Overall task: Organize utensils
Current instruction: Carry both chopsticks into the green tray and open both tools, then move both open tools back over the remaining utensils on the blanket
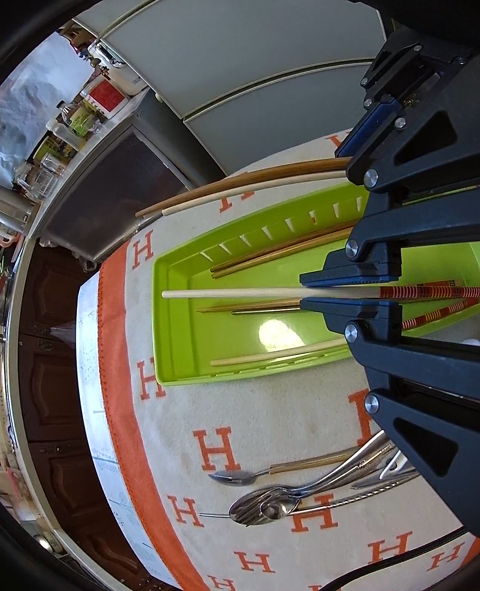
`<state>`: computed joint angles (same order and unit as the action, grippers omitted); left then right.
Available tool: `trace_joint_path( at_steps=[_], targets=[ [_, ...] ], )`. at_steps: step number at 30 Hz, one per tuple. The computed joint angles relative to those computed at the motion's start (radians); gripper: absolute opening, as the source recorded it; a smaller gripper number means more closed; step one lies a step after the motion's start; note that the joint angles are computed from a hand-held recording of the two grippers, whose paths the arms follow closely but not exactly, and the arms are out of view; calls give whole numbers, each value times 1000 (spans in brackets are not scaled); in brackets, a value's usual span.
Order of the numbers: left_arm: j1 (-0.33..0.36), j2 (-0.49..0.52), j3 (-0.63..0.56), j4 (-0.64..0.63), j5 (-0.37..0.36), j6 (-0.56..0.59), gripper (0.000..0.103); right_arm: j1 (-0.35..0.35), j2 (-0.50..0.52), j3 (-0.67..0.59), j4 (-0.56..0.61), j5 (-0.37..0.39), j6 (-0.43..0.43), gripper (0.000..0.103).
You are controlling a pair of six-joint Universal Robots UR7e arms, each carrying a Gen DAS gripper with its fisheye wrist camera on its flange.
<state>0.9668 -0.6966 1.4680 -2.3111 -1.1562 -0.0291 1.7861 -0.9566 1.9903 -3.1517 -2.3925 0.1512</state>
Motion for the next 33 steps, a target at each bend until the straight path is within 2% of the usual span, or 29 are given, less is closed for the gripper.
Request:
trace_joint_path(
  at_steps=[3, 12, 14, 16, 21, 23, 29, 33],
  targets=[
    [0, 4, 0, -3, -2, 9, 5, -2, 1, -6, 9, 1, 6, 10],
    [-8, -34, 31, -18, 2, 45, 29, -6, -3, -5, 21, 9, 4, 11],
    [-10, -57, 51, -36, 10, 57, 45, -8, 2, -10, 27, 14, 3, 11],
    [-11, -78, 71, -62, 29, 71, 52, -10, 3, -13, 39, 21, 7, 11],
    [-11, -129, 113, -118, 122, 93, 57, -15, 12, -21, 67, 34, 16, 11],
    [-5, -148, 124, -124, 135, 87, 65, -16, 16, -25, 71, 36, 16, 11],
    [12, -194, 154, -136, 180, 75, 72, -8, 23, -30, 52, 37, -2, 12],
    [21, -218, 169, -130, 197, 56, 73, -3, 15, -32, 61, 48, 15, 16]
  ],
)
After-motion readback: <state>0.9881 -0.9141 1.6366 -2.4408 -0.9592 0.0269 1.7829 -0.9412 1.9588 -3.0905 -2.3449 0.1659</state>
